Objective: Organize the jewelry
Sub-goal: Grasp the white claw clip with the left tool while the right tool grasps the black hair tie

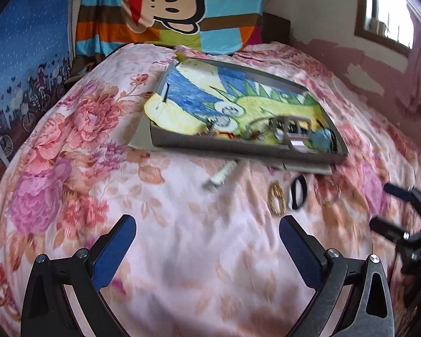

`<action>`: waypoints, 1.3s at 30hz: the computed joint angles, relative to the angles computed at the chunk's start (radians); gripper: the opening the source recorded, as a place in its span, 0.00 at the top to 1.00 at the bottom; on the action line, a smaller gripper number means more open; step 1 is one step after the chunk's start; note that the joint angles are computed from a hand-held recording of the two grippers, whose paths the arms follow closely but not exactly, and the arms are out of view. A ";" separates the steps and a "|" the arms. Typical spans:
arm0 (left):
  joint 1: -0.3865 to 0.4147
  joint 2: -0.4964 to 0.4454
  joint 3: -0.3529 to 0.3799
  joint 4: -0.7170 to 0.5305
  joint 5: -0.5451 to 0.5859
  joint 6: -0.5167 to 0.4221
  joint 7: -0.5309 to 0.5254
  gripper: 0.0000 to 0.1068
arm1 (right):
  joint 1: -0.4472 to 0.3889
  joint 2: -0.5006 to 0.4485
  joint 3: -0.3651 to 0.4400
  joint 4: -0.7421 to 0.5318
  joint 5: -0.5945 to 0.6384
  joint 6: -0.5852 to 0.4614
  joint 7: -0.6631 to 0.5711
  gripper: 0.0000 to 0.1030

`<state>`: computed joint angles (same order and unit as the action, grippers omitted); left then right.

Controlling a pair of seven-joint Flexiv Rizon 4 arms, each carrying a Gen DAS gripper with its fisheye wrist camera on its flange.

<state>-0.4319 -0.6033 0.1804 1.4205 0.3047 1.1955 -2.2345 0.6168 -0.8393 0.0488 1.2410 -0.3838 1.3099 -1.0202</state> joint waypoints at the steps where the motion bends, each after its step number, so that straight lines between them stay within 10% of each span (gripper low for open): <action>1: 0.010 -0.008 -0.006 -0.008 -0.008 0.005 0.003 0.05 | -0.011 -0.013 0.023 -0.021 0.009 -0.010 -0.016 0.04; 11: 0.120 -0.094 -0.124 -0.064 -0.191 0.055 0.205 0.37 | -0.045 -0.141 0.161 -0.245 0.115 -0.127 -0.215 0.35; 20: 0.119 -0.146 -0.136 -0.125 -0.280 0.029 0.347 0.58 | -0.019 -0.250 0.152 -0.456 0.226 -0.280 -0.286 0.44; 39: 0.107 -0.193 -0.119 -0.192 -0.309 -0.072 0.364 0.85 | 0.001 -0.296 0.116 -0.548 0.309 -0.360 -0.325 0.75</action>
<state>-0.3253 -0.7965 0.0614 1.2281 -0.0047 1.1238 -1.8708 0.6180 -1.1355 0.1651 0.6926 -0.0745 0.9495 -1.3455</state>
